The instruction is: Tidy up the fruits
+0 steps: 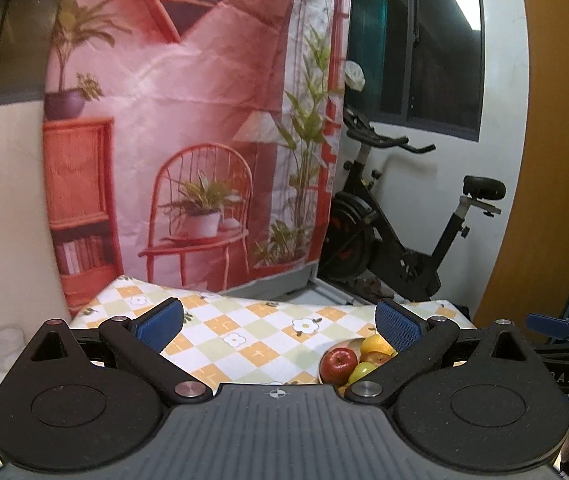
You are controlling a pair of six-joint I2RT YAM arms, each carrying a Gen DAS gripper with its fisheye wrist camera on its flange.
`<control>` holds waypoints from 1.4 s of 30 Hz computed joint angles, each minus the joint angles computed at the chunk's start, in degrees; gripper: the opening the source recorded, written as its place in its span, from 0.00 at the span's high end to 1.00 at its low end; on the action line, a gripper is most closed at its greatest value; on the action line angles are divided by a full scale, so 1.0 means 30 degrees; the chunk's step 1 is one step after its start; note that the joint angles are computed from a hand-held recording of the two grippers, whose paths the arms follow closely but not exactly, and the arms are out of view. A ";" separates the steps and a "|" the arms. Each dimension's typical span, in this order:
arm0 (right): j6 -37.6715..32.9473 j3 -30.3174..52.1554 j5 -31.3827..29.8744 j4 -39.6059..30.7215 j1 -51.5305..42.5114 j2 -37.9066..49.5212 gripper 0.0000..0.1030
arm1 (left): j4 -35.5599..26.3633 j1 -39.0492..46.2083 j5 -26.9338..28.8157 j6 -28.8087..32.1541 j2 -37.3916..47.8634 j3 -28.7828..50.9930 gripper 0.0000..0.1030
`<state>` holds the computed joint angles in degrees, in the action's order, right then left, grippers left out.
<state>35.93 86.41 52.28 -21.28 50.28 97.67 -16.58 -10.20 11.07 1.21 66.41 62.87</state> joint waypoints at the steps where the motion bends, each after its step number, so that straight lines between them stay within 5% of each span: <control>1: 0.0069 0.0222 0.0217 -0.0284 0.0220 0.0017 0.00 | -0.0196 -0.0058 -0.0146 0.0041 -0.0351 -0.0074 0.00; 42: 0.0391 0.1831 0.1434 -0.2010 0.1627 0.0417 0.00 | -0.0642 0.0609 -0.0188 0.0875 -0.2424 -0.0803 0.00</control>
<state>37.10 91.90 56.58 -27.31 55.16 98.92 -18.51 -8.37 10.50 3.83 59.14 60.46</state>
